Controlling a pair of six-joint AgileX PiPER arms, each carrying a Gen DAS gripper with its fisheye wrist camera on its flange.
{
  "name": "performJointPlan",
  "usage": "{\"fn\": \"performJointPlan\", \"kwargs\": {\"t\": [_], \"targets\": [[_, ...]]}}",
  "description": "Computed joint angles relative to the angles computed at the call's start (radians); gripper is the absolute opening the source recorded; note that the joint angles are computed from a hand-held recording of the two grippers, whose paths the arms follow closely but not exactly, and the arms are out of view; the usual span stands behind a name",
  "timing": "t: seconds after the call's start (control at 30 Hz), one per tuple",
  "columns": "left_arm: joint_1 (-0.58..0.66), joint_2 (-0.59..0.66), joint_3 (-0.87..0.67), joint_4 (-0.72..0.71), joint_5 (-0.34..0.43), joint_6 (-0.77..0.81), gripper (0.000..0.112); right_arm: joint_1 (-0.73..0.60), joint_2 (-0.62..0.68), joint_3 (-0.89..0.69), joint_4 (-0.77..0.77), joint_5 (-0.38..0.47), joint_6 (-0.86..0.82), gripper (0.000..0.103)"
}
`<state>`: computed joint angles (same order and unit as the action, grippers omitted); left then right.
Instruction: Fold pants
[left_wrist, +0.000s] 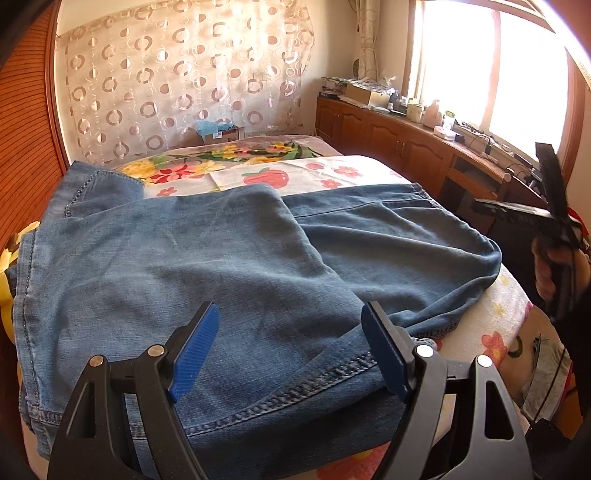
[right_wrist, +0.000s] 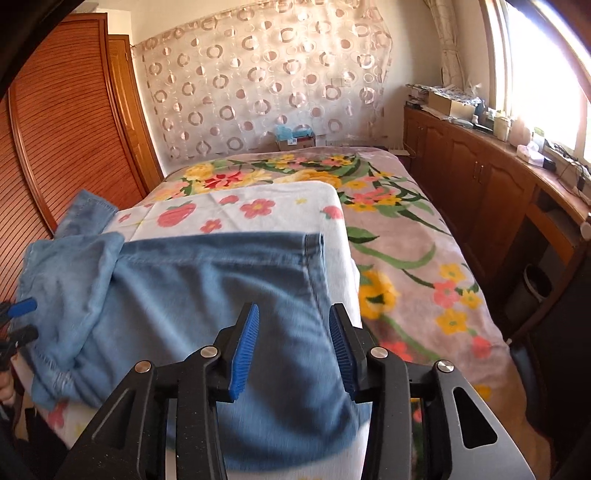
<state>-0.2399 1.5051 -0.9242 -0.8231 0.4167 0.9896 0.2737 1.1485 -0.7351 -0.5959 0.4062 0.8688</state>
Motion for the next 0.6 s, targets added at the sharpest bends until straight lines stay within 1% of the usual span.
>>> {"fn": "performJointPlan", "kwargs": {"t": [0.07,0.13,0.17,0.23,0.27,0.33,0.43,0.53,0.6], "targets": [[-0.011,-0.002,0.001,0.007,-0.004,-0.007,0.08,-0.012,-0.056,0.039,0.046,-0.004,-0.039,0.041],[-0.019,-0.006,0.003,0.0,-0.005,-0.006,0.08,-0.019,-0.085,0.058,0.07,0.005,-0.057,0.041],[-0.024,-0.008,0.005,-0.003,-0.005,-0.005,0.08,-0.019,-0.099,0.07,0.056,0.016,-0.043,0.042],[-0.036,-0.011,0.01,0.004,-0.011,-0.011,0.08,0.03,-0.123,0.084,-0.016,0.066,0.061,0.042],[-0.04,-0.012,0.011,0.005,-0.012,-0.012,0.08,0.041,-0.138,0.091,-0.02,0.083,0.083,0.042],[-0.047,-0.013,0.013,0.003,-0.013,-0.01,0.08,0.038,-0.171,0.118,0.013,0.088,0.076,0.042],[-0.06,-0.015,0.019,0.004,-0.017,-0.014,0.08,0.057,-0.192,0.136,-0.006,0.115,0.126,0.042],[-0.064,-0.015,0.02,0.009,-0.014,-0.016,0.08,0.107,-0.21,0.143,-0.027,0.154,0.189,0.042],[-0.07,-0.014,0.02,0.013,-0.017,-0.021,0.08,0.121,-0.214,0.149,-0.031,0.16,0.209,0.043]]}}
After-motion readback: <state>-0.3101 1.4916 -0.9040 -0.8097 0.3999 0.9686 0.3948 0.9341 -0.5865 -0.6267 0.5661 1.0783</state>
